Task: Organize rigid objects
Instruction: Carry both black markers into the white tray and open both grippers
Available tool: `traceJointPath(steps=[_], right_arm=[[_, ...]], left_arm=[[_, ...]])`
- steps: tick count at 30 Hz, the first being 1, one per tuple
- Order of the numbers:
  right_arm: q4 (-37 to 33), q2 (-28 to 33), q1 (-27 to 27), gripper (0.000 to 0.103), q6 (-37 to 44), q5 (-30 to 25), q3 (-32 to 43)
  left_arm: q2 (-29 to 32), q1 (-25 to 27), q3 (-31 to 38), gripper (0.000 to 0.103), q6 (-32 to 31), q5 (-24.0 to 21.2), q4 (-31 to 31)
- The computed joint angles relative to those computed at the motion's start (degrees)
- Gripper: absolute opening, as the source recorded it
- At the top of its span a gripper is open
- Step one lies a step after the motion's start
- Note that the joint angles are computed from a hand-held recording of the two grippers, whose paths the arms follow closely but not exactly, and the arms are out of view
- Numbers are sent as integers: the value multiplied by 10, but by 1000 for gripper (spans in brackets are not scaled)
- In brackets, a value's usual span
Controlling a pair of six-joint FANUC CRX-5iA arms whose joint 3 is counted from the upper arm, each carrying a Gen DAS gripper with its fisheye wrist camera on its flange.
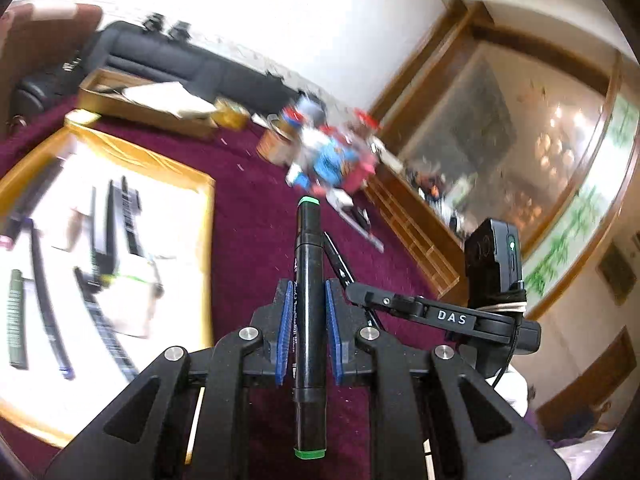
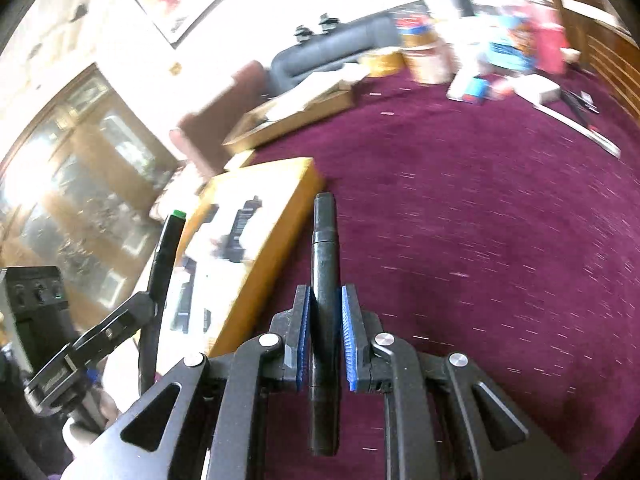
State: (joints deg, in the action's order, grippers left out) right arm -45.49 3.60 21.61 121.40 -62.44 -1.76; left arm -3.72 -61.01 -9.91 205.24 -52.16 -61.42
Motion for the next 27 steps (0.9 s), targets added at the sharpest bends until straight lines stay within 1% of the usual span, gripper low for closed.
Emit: traceJointPath(steps=[1,5,8,10,13,17,20,22,24,27], right_arm=[[-8,2,8,14,2,-11,8],[-27,16,42,14,-2,-43,31],[-26,28,75,14,-13,-47,41],[-21,36,97,14,-22,-46,47],[-9,51,127,14,-40,-42,54],[3,73,157,14,-62,-41,63],[19,88,179,14,-81,-32,74],[31,101,193,14,-99,-27,88],[46,114,205,14,-117,-19,104],[72,137,225,14,-154,-9,132]], left_arm=[[-15,-12,-11,14,16,-28,-8],[-49,-36,-44,14,67,-106,-9],[-72,-37,-75,14,102,-133,14],[-75,-28,-85,14,117,-134,33],[-83,-2,-110,14,131,-106,63],[-76,28,-119,14,121,-77,96],[-64,48,-112,14,100,-77,112],[-65,57,-116,20,98,-75,116],[-68,61,-122,23,102,-70,118],[-74,45,-127,23,125,-76,97]])
